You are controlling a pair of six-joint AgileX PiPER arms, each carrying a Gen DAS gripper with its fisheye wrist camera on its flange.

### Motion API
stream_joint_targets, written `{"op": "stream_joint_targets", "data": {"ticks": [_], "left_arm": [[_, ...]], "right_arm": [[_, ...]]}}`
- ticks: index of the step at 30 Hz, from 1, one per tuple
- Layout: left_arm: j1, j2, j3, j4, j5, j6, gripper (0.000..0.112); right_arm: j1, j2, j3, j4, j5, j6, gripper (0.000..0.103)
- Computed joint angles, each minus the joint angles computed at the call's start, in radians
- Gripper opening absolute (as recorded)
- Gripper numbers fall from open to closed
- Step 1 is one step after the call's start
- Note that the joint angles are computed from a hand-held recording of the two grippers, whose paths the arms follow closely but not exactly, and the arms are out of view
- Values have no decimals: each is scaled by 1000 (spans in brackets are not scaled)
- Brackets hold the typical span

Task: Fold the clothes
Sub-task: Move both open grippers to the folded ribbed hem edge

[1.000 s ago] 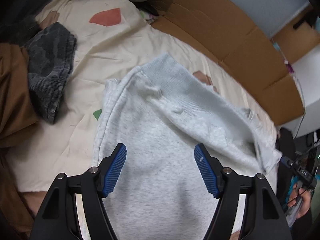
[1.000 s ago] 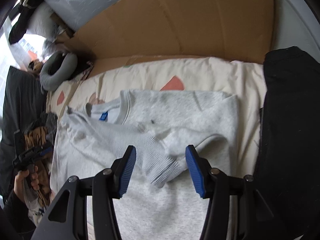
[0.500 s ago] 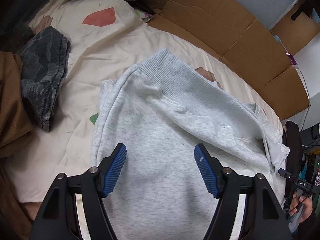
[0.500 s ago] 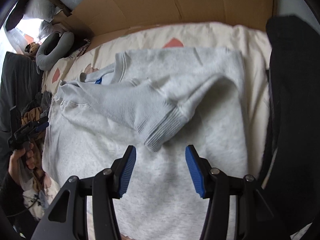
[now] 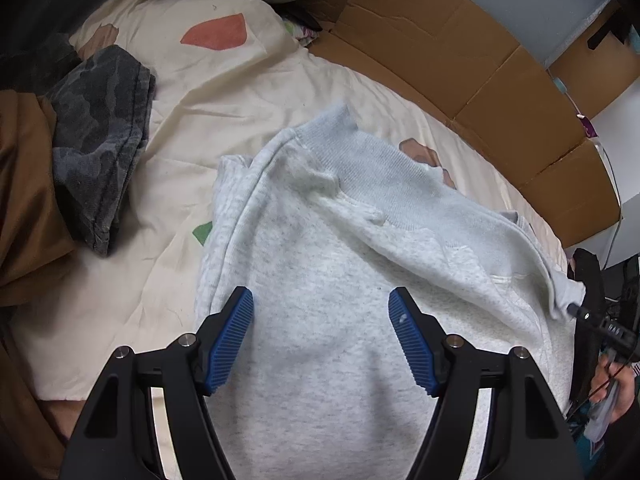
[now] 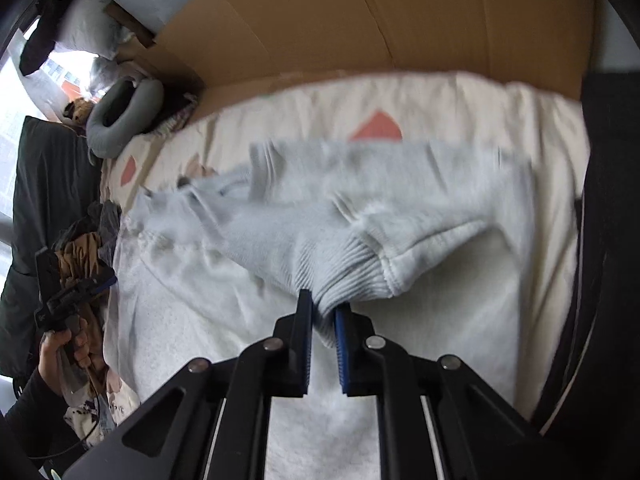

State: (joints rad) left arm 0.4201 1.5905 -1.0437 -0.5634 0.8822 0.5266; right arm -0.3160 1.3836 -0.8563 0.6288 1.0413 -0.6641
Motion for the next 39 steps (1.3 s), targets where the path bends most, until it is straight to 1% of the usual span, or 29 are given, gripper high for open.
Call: {"op": "stream_joint_targets", "data": {"ticks": [3, 4, 6, 8, 10, 13, 16, 20, 22, 27, 29, 32, 34, 36, 39], "left_arm": [[4, -1, -4, -3, 1, 5, 71], [4, -1, -2, -5, 0, 9, 71], [2, -1, 0, -2, -3, 14, 71], [3, 0, 1, 4, -6, 15, 71], [10, 2, -1, 10, -5, 12, 71], [22, 10, -13, 10, -2, 9, 71], [25, 13, -26, 12, -2, 11, 71], [10, 32, -60, 35, -23, -4, 71], [3, 54, -87, 41, -34, -11, 71], [-31, 132, -189, 80, -56, -37, 71], [-42, 175, -242, 72, -45, -24, 71], [-84, 245, -323, 129, -49, -38, 71], [-96, 290, -371, 132, -31, -43, 71], [-106, 346, -430, 135, 7, -73, 71], [-118, 382, -464, 134, 15, -100, 71]], "right_arm": [[6, 34, -66, -4, -9, 33, 10], [9, 52, -90, -4, -10, 51, 12], [12, 79, -131, 1, -11, 79, 14], [11, 90, -161, 16, -9, 88, 19], [11, 86, -185, 36, -11, 87, 32], [-2, 75, -217, 77, -5, 68, 45], [-6, 70, -239, 77, -8, 71, 47], [-7, 61, -230, 42, -26, 71, 49], [-11, 66, -218, 26, -32, 63, 53], [27, 108, -210, -79, -89, 82, 54], [43, 133, -214, -111, -116, 80, 54], [65, 186, -235, -160, -149, 96, 54], [80, 218, -253, -179, -160, 102, 54], [93, 246, -269, -184, -167, 99, 54], [121, 285, -281, -203, -179, 113, 54]]}}
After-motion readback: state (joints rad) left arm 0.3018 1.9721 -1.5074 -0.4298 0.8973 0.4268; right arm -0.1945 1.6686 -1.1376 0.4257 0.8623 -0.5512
